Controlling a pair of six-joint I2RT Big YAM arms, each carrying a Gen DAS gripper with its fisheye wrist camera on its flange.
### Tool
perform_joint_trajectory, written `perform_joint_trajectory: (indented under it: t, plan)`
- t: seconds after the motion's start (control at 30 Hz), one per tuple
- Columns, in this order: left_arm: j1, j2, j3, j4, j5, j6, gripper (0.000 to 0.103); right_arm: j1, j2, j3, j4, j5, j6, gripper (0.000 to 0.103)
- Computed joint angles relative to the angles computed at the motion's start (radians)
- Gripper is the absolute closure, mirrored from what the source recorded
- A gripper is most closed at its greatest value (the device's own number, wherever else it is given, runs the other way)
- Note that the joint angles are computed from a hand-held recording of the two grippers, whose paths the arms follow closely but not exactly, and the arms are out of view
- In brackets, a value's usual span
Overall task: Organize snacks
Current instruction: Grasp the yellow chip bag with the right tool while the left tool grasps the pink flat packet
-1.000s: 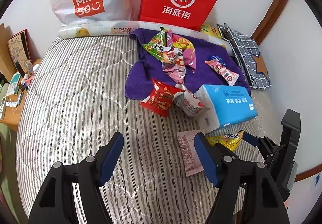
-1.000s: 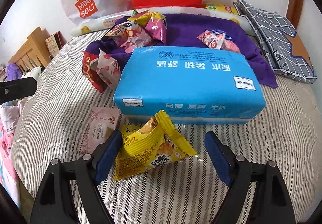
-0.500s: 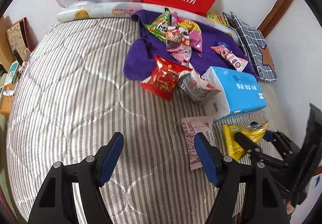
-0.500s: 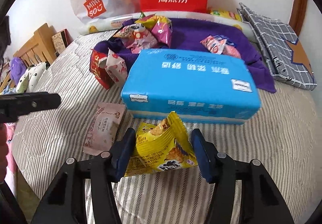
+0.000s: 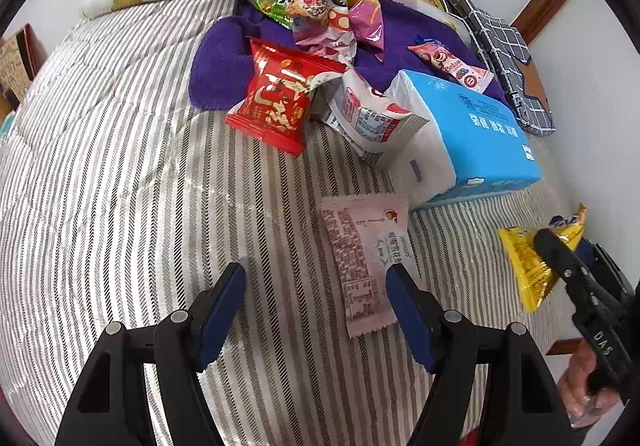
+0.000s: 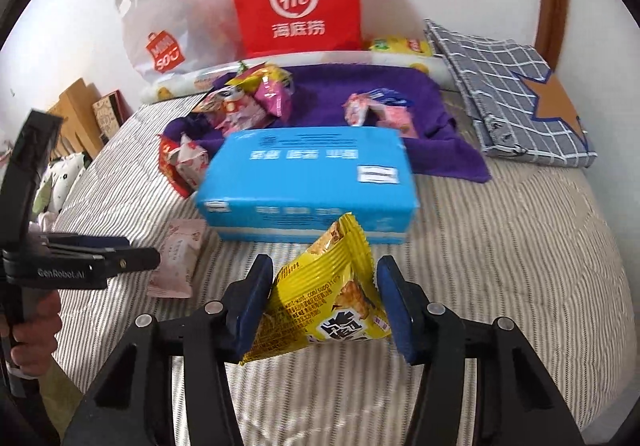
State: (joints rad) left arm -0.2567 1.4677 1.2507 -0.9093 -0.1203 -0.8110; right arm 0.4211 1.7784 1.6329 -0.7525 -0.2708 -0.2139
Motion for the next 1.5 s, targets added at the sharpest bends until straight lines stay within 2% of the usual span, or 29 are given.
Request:
perform_joint_trajectory:
  t: [0.13, 0.27, 0.43, 0.53, 0.73, 0.83, 0.97, 1.0, 1.03, 1.27, 1.5]
  plan:
    - [-0.003, 0.01, 0.009, 0.016, 0.01, -0.016, 0.026, -0.022, 0.004, -0.001, 0.003, -0.011, 0.005, 0.051]
    - [-0.015, 0.039, 0.039, 0.002, 0.01, -0.022, 0.018, -0.041, 0.004, -0.006, 0.018, -0.023, 0.011, 0.051]
    - [-0.03, 0.074, 0.076, -0.009, 0.006, -0.026, 0.017, -0.057, 0.008, -0.005, 0.023, -0.035, 0.015, 0.051]
    - [-0.041, 0.101, 0.105, -0.031, -0.018, -0.044, 0.017, -0.066, 0.006, -0.01, 0.029, -0.04, 0.016, 0.052]
    - [-0.078, 0.167, 0.179, -0.104, -0.12, -0.077, 0.018, -0.082, 0.004, -0.015, 0.032, -0.053, 0.016, 0.052]
    - [-0.093, 0.193, 0.21, -0.141, -0.176, -0.08, 0.029, -0.087, 0.0, -0.024, 0.036, -0.057, 0.014, 0.052]
    - [-0.103, 0.218, 0.243, -0.192, -0.233, -0.069, 0.051, -0.09, -0.007, -0.037, 0.041, -0.06, 0.005, 0.052]
    - [-0.104, 0.226, 0.255, -0.198, -0.238, -0.06, 0.058, -0.09, -0.009, -0.04, 0.042, -0.059, 0.004, 0.053]
    - [-0.102, 0.228, 0.26, -0.193, -0.232, -0.052, 0.061, -0.09, -0.011, -0.042, 0.042, -0.059, 0.002, 0.053]
    - [-0.087, 0.172, 0.198, -0.126, -0.171, -0.055, 0.065, -0.094, -0.03, -0.064, 0.046, -0.047, -0.006, 0.053]
    - [-0.1, 0.112, 0.136, -0.09, -0.149, -0.06, 0.065, -0.088, -0.046, -0.077, 0.045, -0.051, 0.004, 0.054]
